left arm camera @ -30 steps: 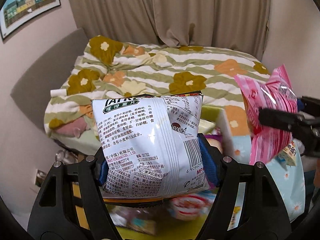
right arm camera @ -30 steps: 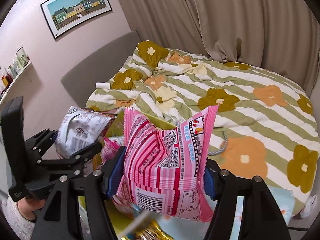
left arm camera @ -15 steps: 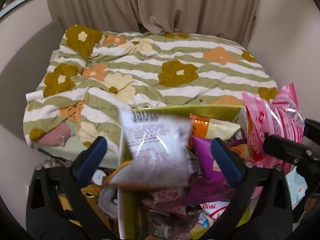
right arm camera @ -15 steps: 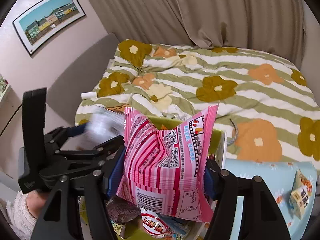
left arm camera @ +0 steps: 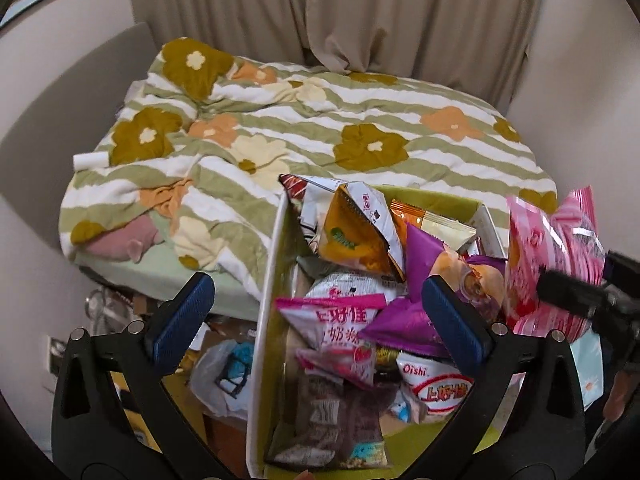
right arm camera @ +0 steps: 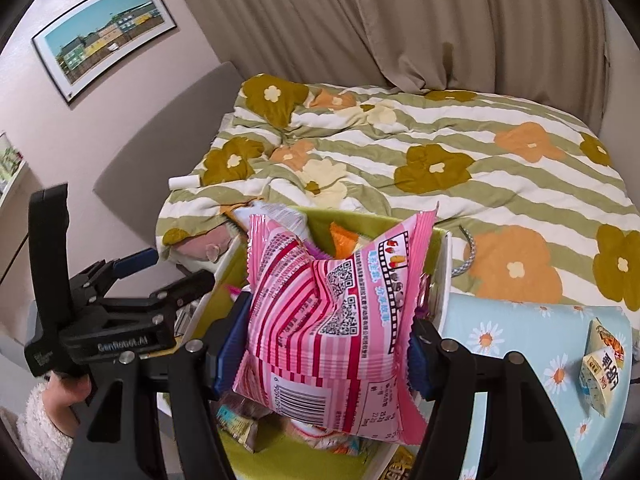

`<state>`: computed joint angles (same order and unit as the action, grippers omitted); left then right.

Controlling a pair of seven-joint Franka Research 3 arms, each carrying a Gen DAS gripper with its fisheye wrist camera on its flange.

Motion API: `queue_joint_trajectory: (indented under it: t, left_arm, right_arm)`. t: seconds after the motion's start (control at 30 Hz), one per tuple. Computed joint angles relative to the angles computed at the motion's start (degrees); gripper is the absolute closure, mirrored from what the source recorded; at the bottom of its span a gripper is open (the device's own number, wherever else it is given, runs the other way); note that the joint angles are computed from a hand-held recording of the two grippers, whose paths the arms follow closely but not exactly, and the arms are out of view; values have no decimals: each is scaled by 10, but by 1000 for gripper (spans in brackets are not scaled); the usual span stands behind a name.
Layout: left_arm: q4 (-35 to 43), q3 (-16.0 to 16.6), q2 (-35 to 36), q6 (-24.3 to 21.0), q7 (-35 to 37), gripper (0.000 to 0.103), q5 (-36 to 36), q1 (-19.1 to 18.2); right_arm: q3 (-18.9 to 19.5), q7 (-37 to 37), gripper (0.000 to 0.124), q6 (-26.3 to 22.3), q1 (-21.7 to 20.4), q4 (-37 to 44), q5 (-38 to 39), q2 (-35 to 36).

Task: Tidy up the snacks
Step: 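Carry both bags to the box and release them inside with both tools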

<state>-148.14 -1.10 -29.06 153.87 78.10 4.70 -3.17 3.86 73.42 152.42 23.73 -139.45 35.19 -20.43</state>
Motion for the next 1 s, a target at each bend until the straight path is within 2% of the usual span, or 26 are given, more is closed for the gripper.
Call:
queue_joint_trajectory:
  t: [0.23, 0.37, 0.47, 0.77, 1.0]
  left_arm:
    - [-28, -29, -43, -11, -46, 0, 43, 29]
    - [-46, -15, -59, -15, -53, 0, 41, 18]
    - [-57, -10, -67, -21, -53, 0, 37, 12]
    - [-70, -1, -82, -27, -42, 0, 23, -3]
    - [-65, 12, -84, -32, -12, 0, 5, -23]
  right_arm:
    - [11, 12, 57, -15, 13, -38, 0, -35]
    - [-4, -7, 30, -19, 37, -56, 41, -46]
    - [4, 0, 22, -7, 36, -76, 49, -59]
    - [12, 31, 22, 44, 36, -112, 16, -89]
    - [22, 69, 22, 59, 33, -125, -14, -108]
